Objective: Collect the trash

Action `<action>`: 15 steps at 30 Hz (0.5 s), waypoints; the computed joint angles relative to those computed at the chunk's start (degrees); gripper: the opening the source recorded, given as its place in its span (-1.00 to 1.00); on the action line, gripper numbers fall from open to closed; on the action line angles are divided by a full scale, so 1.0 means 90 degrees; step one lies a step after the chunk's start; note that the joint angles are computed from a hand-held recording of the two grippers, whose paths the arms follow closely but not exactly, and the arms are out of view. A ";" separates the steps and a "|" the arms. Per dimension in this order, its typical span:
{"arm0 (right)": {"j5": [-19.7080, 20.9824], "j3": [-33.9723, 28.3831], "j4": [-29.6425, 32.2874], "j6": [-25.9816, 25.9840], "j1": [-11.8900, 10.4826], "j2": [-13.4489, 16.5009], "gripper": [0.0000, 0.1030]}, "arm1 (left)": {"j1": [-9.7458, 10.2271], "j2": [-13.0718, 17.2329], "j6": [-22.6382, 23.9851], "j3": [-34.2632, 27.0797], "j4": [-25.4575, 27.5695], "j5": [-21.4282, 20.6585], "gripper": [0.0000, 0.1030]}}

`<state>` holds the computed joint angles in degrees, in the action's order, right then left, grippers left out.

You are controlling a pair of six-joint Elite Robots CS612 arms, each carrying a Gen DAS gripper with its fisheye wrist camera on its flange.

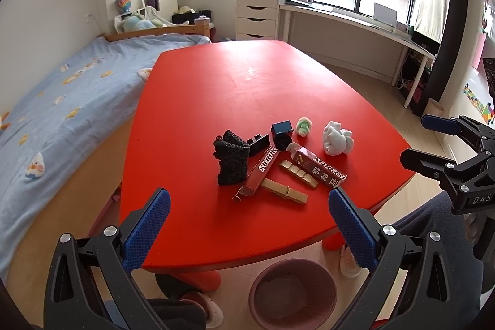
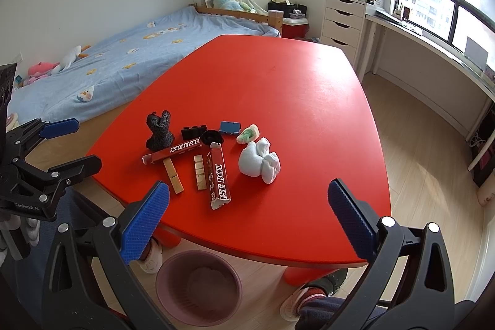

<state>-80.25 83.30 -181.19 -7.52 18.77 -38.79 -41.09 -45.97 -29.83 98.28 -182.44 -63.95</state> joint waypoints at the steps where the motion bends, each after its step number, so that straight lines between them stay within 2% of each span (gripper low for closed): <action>1: -0.0001 0.0012 -0.0008 -0.0003 0.0000 -0.0003 0.95 | -0.0001 0.0000 0.0005 0.0000 0.0004 0.0007 0.90; 15: -0.0055 0.0034 -0.0029 0.0007 0.0007 0.0008 0.95 | -0.0010 0.0022 -0.0020 0.0005 0.0013 0.0031 0.90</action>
